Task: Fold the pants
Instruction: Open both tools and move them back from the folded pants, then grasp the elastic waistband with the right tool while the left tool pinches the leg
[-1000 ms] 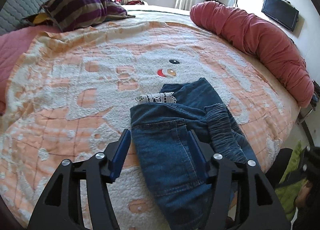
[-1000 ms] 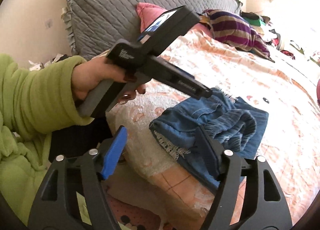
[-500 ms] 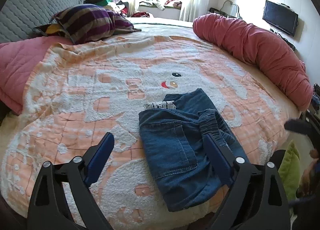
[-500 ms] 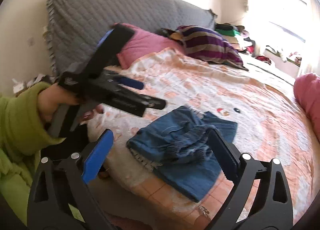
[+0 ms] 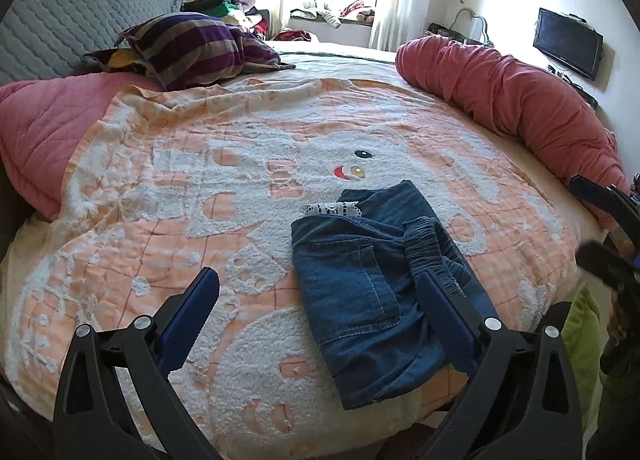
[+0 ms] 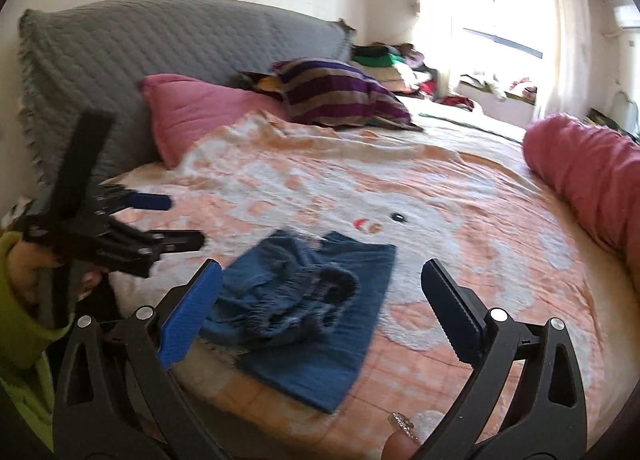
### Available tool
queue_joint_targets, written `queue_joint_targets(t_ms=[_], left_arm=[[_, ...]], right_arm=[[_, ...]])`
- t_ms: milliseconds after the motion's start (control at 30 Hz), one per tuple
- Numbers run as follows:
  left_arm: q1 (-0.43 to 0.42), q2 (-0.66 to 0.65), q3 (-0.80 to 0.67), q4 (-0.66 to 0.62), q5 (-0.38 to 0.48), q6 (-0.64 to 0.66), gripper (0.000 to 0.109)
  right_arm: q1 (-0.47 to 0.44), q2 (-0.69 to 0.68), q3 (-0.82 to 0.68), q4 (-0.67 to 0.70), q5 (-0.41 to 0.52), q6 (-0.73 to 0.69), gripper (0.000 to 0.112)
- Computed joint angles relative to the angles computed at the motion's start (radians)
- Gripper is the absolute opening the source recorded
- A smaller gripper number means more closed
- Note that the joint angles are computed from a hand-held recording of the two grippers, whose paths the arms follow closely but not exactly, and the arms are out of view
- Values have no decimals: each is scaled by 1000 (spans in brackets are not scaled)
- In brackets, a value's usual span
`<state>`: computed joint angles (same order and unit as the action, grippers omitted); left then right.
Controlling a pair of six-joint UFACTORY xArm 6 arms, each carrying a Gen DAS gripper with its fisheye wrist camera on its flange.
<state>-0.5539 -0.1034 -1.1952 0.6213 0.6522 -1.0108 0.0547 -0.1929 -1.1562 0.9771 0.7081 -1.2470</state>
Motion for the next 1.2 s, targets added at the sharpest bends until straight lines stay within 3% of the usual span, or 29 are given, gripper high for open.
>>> queue_joint_targets(t_ms=[467,700,800,967,1067,1133,1167,1200], left_arm=[[23,38,2,-41,-16,-11,98],[41,92,-8,-107,-52,10,98],[49,125,-18,-162,-76,40,98],[56,178,-39,-235,-106,91,98],[63,212,-47,-281,-140,128,97],[64,229,-51,-317,-153,155,97],[65,237,-53,-336,-163,167,94],[65,244,-53,-355,-173,179,82]], right_arm=[[2,138,-96,-158,-65,231,94],[10,215,-143,-256,-38,319,94],[18,256,-173,-301,-9,358,86],[21,331,-238,-369,58,428,65],[14,391,-300,-376,135,461,56],[10,431,-342,-368,189,476,56],[7,446,-360,-369,207,483,56],[7,468,-379,-366,225,492,56]])
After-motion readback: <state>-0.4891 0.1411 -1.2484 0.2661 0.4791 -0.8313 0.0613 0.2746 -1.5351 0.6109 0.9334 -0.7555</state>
